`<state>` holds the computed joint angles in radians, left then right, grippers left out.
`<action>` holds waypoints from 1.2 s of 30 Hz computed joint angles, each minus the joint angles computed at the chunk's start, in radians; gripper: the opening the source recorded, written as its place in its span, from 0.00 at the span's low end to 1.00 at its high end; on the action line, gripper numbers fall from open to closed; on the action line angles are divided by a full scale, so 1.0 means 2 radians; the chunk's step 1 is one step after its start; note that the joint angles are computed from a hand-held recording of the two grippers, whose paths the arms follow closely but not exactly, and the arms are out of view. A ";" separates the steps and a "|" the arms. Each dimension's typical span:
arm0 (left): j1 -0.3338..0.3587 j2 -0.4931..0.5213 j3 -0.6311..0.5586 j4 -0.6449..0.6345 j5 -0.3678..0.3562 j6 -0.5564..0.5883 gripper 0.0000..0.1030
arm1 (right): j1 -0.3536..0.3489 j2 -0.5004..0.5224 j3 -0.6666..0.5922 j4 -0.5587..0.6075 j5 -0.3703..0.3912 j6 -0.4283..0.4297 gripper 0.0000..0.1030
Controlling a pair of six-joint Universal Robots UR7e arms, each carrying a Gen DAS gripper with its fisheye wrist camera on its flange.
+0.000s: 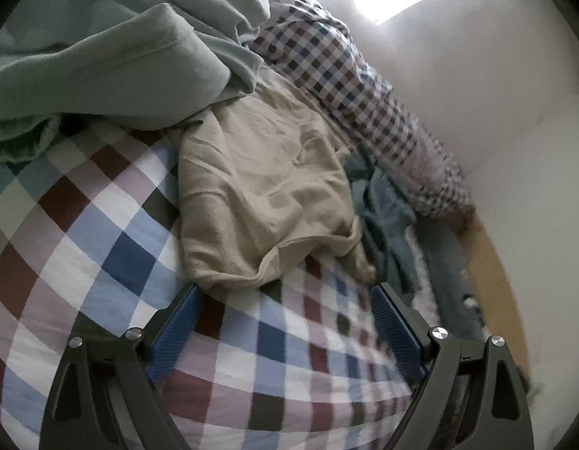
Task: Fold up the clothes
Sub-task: 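Move the left gripper to the beige sweatshirt hem and close on it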
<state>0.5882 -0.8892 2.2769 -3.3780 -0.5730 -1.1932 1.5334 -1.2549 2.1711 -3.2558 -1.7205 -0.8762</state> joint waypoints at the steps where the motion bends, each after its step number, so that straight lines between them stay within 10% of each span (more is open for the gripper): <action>1: 0.000 0.005 0.003 -0.033 -0.004 0.008 0.90 | 0.000 0.000 0.000 0.000 0.000 0.000 0.80; 9: 0.011 0.022 0.017 -0.168 -0.071 -0.011 0.81 | 0.001 0.000 0.001 -0.004 0.001 -0.002 0.80; 23: 0.025 0.024 -0.012 -0.096 -0.022 -0.031 0.78 | 0.001 -0.002 0.006 -0.003 0.009 -0.002 0.80; 36: 0.049 -0.002 -0.004 -0.013 -0.030 -0.088 0.02 | 0.001 -0.004 0.008 -0.002 0.019 0.011 0.79</action>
